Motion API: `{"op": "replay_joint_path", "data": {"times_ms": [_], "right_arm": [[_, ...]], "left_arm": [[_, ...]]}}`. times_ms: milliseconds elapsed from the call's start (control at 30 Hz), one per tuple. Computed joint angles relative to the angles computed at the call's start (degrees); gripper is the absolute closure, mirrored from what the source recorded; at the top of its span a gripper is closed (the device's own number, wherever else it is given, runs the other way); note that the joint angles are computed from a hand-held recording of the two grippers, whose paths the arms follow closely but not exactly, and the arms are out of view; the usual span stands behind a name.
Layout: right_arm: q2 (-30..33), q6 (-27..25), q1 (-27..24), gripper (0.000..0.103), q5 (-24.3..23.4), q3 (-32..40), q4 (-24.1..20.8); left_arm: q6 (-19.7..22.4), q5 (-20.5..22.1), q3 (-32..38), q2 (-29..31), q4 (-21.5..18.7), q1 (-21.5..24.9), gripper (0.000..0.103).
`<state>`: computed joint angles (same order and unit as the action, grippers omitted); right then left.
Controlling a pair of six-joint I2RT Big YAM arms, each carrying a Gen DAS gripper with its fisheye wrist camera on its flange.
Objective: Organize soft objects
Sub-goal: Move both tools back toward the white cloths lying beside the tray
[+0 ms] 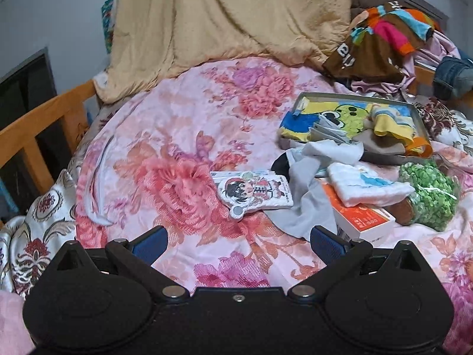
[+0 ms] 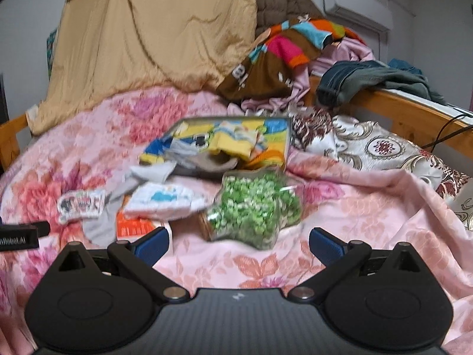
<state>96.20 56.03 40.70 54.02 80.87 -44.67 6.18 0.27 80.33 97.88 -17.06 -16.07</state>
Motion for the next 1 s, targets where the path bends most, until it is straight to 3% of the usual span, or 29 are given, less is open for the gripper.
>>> {"op": "replay_joint_path", "data": {"times_ms": [100,233,433,567,833,1000], "right_arm": [[1.65,-1.47,-0.09,0.0,-1.74,2.1,-2.17],[2.92,-5.83,0.11,0.0,-3.38,3.75,-1.84],[3.02,-13.29,-0.96,0.0,-9.43,3.69,3.62],[3.77,-16.21,-2.48,0.0,-13.1,4.57,4.67],[4.83,-26.35,-5.91,0.0,-14.63,5.16,12.24],[6.42,-32.61,-8.45,0.0,-18.64,6.3,15.86]], "left_arm": [[-1.52,0.49,0.89,0.35,-1.56,0.05,0.001],[-0.68,-0.07,1.21,0.63,-2.38,-0.22,0.001],[-1.49,-1.46,3.32,1.98,-5.39,-0.55,0.001],[-2.31,-1.38,5.27,3.44,-7.34,-0.68,0.001],[-2.95,-3.59,9.12,6.64,-10.6,-1.23,0.001],[-4.46,-4.53,11.58,8.63,-13.12,-1.2,0.001]]}}
